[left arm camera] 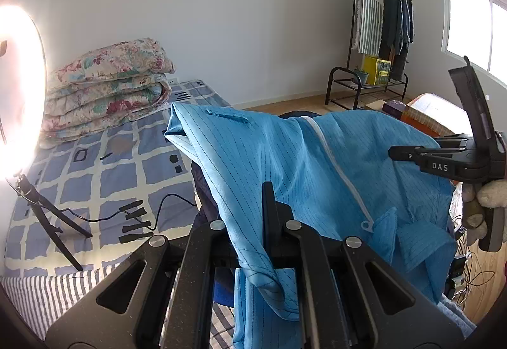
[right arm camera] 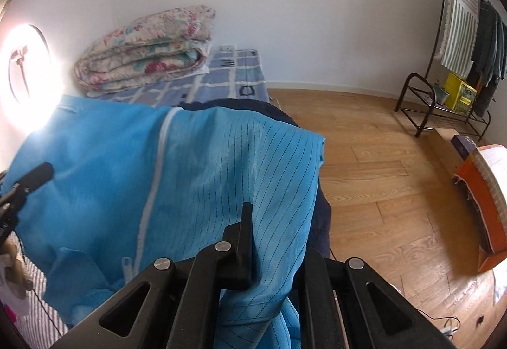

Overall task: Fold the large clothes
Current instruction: 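Lift the folded jacket with both tools and carry it toward the navy jacket pile, then lower the jacket onto the navy pile and open both tools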

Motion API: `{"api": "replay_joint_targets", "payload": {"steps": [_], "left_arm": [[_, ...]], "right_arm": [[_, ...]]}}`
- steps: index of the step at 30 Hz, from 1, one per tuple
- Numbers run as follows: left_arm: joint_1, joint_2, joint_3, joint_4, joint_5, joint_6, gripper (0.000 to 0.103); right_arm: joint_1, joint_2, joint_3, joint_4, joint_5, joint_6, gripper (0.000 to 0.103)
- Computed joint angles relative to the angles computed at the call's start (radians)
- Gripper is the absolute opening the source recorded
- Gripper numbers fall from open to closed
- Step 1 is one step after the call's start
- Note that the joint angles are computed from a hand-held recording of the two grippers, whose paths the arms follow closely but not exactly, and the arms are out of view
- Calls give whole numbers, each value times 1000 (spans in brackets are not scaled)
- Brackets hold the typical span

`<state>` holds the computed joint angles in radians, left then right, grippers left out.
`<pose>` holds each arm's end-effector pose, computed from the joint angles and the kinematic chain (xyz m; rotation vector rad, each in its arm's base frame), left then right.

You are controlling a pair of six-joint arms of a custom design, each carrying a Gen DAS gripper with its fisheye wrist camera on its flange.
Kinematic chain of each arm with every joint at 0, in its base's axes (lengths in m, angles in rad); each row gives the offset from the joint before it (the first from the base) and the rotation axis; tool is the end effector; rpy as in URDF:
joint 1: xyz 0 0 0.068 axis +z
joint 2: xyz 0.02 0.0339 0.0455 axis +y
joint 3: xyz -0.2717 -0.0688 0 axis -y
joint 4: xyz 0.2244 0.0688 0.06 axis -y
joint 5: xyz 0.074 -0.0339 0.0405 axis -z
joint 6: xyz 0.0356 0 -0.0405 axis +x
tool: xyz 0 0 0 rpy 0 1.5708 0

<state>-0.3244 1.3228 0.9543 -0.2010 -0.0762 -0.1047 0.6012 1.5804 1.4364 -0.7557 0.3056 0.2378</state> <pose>0.2629 -0.0856 0.2930 0.1905 2.1347 -0.1698 0.2703 0.1724 0.3278 -0.3083 2.3944 0.0034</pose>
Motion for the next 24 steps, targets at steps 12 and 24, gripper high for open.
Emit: {"api": "replay_joint_targets", "payload": {"steps": [12,24], "left_arm": [[-21,-8,-43,14,-63,16,58],[-38,-223,-98,-83,-62,-3,59]], "right_arm": [[22,42,-36,2,152,-8,24],[94,-34,-22,-93,314,80,71]]}}
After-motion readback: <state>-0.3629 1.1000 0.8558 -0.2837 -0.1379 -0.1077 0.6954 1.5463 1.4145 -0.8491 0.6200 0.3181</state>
